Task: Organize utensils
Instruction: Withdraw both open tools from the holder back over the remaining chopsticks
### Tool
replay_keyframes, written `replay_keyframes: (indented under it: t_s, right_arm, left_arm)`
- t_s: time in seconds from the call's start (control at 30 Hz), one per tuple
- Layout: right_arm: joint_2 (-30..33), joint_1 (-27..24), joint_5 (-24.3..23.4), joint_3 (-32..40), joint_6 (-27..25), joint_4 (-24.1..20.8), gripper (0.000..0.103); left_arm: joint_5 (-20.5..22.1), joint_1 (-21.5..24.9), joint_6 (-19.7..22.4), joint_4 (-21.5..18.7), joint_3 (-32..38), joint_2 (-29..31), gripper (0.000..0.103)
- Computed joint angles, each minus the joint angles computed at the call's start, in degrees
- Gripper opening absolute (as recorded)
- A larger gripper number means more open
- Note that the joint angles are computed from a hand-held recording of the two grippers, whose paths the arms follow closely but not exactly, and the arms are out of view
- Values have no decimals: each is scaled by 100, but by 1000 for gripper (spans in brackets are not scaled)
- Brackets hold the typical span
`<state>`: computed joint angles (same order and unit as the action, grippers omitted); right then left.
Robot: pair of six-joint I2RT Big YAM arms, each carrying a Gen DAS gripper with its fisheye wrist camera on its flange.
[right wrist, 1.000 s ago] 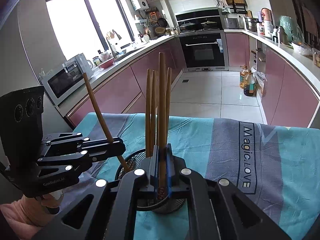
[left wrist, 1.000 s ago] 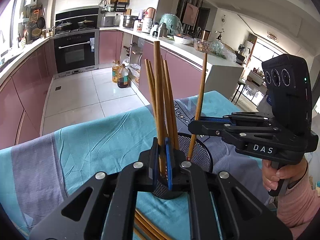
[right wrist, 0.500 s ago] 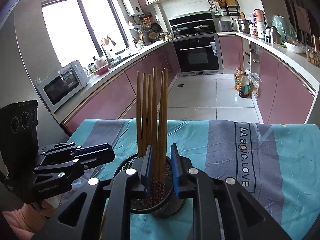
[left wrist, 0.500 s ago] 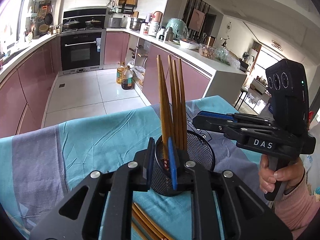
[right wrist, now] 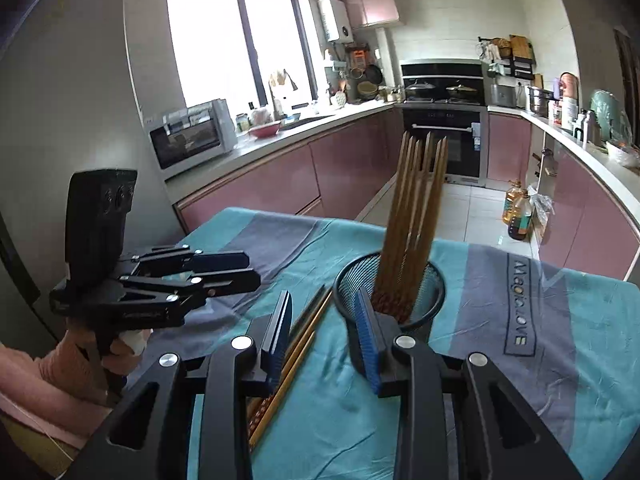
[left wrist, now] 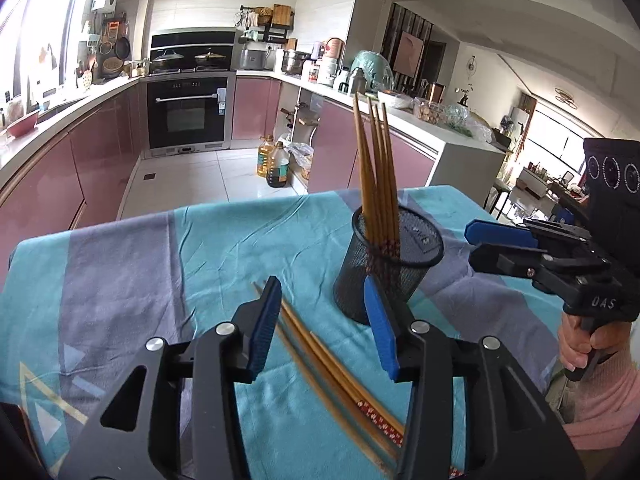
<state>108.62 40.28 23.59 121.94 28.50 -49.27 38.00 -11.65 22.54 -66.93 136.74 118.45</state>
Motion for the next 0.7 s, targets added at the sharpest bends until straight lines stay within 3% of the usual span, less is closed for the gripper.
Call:
replay_keyframes:
  t_s: [0.13, 0.33, 0.7]
  right_arm:
    - [353, 71, -362, 221, 157, -384, 30]
    - [772, 42, -971, 483, 596, -796, 30]
    - [1107, 72, -1123, 809, 811, -1172, 28]
  left_arm:
    - [-204, 66, 168, -198, -276, 0, 43]
    - [-388, 96, 272, -181, -870, -113, 43]
    - [-526, 50, 313, -204, -1241, -189, 43]
